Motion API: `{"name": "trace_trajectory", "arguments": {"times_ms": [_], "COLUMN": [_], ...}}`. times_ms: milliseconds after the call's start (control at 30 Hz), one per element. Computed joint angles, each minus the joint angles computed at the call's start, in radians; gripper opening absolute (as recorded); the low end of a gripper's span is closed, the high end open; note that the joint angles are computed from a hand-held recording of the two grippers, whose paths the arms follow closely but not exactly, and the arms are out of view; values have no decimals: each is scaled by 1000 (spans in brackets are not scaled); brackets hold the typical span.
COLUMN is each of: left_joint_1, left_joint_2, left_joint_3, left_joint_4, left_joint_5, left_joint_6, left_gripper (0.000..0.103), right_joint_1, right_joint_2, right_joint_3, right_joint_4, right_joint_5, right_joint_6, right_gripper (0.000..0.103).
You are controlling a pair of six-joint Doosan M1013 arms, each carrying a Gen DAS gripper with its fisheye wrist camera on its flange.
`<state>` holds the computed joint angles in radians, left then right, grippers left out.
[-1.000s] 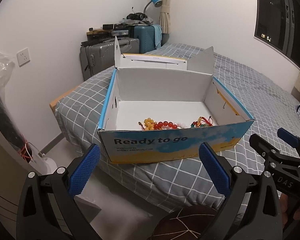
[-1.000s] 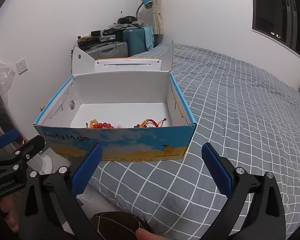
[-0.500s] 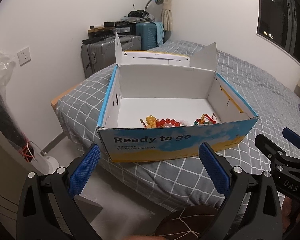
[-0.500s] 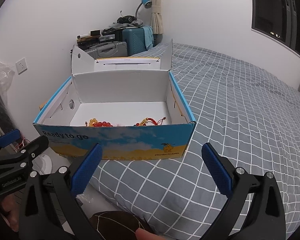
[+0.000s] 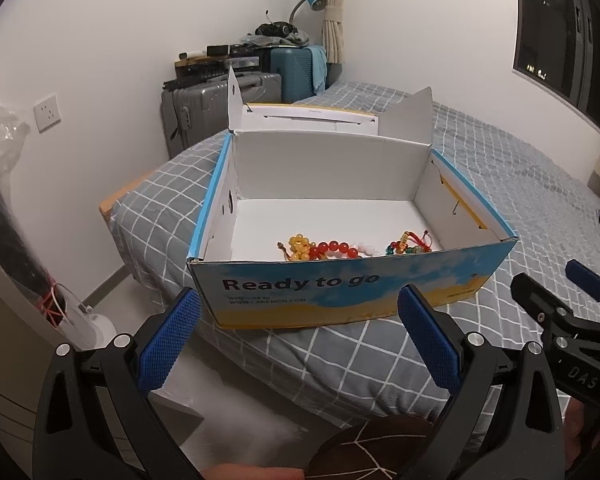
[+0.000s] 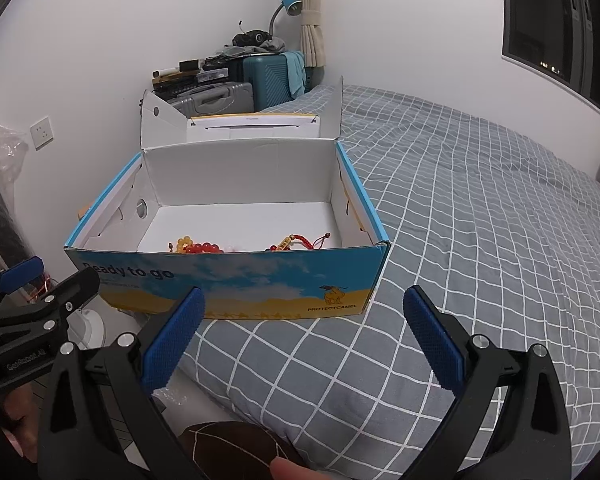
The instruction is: Organize jewelry
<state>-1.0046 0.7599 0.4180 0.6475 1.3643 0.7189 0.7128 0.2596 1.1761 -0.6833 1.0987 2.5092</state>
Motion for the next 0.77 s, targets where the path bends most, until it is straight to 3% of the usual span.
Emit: {"name": "trace_trajectory", "arguments": {"times_ms": [767], "left_joint_1": [2], "left_joint_2": [2], "left_joint_3": [-4], "left_joint_4": [-22], "left_joint_5": [-6], "left_joint_6": [5], "left_gripper": [97], "right_joint_1": [-4], "right_joint_2": [-4], "right_joint_3": [8], "right_joint_4": [2], "right_joint_5": [-4], "right_joint_6": [4], "right_gripper": [95]}}
